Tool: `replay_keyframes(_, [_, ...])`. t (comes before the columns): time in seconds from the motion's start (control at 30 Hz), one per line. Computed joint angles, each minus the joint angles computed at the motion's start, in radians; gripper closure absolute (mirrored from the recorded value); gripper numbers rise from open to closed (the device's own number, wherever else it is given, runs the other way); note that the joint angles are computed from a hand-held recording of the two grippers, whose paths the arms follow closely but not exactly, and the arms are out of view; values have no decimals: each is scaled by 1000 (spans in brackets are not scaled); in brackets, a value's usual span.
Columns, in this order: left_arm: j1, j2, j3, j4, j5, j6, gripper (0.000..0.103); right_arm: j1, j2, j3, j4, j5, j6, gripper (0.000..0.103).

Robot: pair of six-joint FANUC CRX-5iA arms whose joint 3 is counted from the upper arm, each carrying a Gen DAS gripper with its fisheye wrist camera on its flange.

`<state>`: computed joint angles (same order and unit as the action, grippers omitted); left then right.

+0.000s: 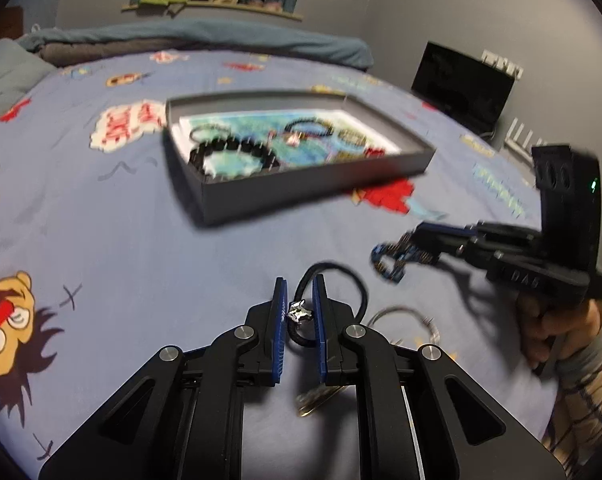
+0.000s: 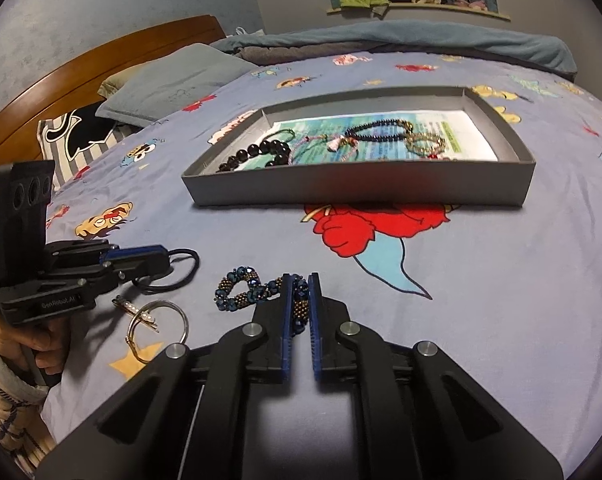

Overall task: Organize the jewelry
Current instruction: 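Grasp the blue beaded bracelet with the right tool while the left tool grasps the black hair tie, then carry the hair tie and blue bracelet into the box and open both tools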

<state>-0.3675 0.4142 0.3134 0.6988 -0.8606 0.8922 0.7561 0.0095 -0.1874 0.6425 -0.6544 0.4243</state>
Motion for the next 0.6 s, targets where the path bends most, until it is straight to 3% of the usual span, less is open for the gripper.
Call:
replay_keyframes(0.13, [-15, -22, -26, 61, 60, -75, 90, -1, -26, -43, 103, 43, -81, 96])
replay_keyframes(0.3, [-26, -11, 6, 114, 80, -132, 90, -7, -44, -64, 181, 60, -146, 96])
replay_keyframes(0.6, [-34, 88, 200, 63, 48, -58, 90, -39, -46, -39, 322, 57, -211, 96])
